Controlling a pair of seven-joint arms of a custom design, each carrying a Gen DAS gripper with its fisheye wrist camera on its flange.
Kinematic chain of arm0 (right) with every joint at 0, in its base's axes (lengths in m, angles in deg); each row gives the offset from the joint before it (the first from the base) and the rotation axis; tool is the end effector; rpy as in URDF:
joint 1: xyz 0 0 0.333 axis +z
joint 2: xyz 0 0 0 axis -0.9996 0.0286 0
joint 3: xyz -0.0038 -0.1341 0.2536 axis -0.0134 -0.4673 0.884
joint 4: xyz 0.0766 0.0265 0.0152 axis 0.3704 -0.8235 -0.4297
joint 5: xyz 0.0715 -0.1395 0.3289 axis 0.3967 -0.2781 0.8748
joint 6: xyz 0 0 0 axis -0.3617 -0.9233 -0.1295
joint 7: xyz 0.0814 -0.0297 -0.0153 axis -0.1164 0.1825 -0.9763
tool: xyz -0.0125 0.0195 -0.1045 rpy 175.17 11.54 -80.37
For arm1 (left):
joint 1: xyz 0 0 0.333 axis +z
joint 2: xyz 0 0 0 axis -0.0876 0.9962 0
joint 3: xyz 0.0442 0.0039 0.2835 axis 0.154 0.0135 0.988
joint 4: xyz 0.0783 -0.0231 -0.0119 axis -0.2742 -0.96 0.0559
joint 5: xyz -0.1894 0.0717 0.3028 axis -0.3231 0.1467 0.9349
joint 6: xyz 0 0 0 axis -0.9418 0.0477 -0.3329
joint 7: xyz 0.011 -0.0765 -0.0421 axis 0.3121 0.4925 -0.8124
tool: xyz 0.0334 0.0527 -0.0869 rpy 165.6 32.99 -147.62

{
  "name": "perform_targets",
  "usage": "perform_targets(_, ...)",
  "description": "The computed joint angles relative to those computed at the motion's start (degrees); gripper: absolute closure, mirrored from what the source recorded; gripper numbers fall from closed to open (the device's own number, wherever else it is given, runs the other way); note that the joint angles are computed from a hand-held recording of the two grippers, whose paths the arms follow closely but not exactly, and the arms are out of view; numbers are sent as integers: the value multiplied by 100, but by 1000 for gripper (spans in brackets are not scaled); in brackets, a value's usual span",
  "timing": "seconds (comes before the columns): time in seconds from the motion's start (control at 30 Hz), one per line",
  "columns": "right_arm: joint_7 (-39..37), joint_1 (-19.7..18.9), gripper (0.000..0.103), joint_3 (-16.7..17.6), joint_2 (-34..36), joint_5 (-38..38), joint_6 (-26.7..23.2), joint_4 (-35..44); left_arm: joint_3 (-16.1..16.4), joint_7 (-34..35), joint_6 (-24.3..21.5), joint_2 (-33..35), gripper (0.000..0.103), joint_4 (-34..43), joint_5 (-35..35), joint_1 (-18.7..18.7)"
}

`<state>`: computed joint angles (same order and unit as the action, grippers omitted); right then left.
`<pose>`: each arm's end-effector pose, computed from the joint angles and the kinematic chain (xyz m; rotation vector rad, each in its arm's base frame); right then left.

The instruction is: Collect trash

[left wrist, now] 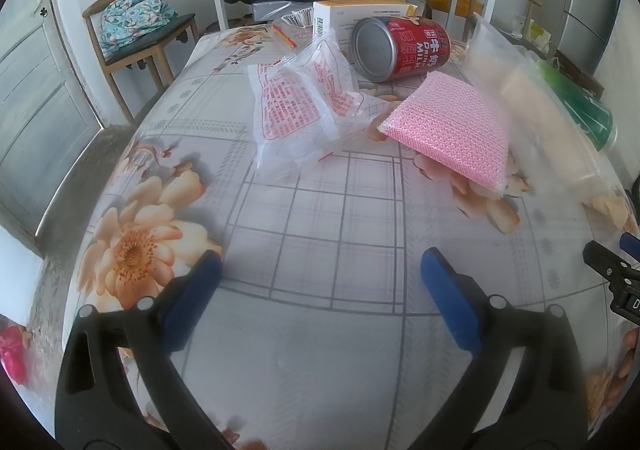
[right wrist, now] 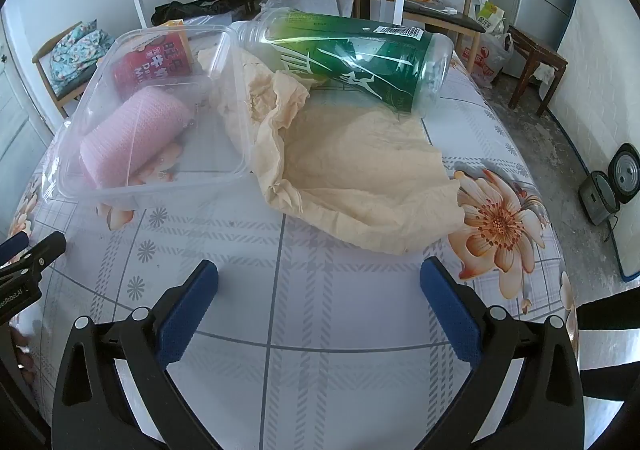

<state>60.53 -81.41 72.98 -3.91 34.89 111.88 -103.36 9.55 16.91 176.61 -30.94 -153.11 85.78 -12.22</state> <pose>0.4024 0.0975 0.6102 -1.6895 2.0648 -0.6271 0.4402 -0.1637 0.5976 -1.7567 1.9460 -0.6425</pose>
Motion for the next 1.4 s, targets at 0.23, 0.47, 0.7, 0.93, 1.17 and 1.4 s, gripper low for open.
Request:
perform_targets(0.23,-263,145,5,-151,-18,241,-47,27,131,322,-89,-80,7,-25,-185,-116)
perform_targets(0.47,-316,42,5,-168,-517,418,-117,59,374,1026,-365,-275,7,-39,-734,-186)
perform_targets(0.7,-581,-167,5,-260,-73,314,-41,724,496,1121,-153,106,7,642,-1007,47)
perform_targets(0.93,-802,-300,5,-306,558,126,-90,1241,532,1174,-338,1226,7,1914,-1261,260)
perform_targets(1.17,-803,-358,5,-339,499,24,-38,944,413,1180,-860,2276,7,3092,-1218,350)
perform_targets(1.4,-1004,-368,5,-395,436,58,-46,873,279,1264,-1385,2996,32,3816,-627,167)
